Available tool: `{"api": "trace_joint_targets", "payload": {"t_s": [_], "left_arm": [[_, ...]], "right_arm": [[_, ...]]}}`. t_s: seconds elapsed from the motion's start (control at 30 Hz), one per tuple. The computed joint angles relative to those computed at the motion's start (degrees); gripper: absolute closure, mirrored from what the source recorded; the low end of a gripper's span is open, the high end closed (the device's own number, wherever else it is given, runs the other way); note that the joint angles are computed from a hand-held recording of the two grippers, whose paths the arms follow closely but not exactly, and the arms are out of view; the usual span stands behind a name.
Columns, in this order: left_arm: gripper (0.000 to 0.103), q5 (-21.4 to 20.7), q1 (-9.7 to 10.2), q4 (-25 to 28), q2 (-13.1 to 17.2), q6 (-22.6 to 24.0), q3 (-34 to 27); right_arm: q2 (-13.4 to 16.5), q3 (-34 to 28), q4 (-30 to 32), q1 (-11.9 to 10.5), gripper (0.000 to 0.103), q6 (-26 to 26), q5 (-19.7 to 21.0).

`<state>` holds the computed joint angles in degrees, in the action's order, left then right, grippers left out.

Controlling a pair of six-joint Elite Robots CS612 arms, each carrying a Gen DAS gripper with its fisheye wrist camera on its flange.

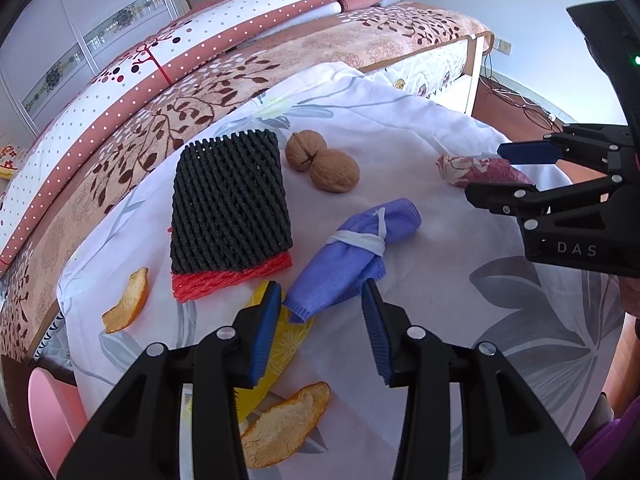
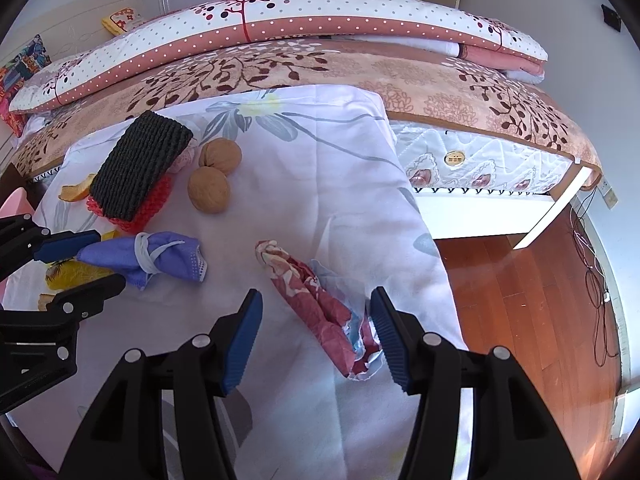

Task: Collect trash
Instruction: 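Grasp the pink candy wrapper with the right tool while the left tool grasps the blue glove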

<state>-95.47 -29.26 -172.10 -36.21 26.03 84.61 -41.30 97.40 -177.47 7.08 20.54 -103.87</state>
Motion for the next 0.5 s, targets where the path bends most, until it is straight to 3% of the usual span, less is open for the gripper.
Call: {"api": "trace_joint_targets", "payload": {"t_s": [0.1, 0.23, 0.4, 0.5], "left_arm": [[0.061, -0.3, 0.03, -0.4, 0.2, -0.5, -0.2], [0.061, -0.7, 0.1, -1.7, 0.5, -1.1, -0.3], [0.063, -1.1, 0.24, -3.1, 0.6, -2.3, -0.2], [0.069, -1.0, 0.23, -3.8, 0.6, -2.5, -0.1]], "right_arm": [[0.1, -0.1, -0.1, -0.1, 0.05, 0.2, 0.0], [0.2, -0.2, 0.3, -0.2, 0.064, 0.7, -0.1], [0.2, -0.1, 0.0, -0.3, 0.068, 1.2, -0.1], [0.2, 0.0, -0.1, -0.3, 0.071, 1.5, -0.4]]}}
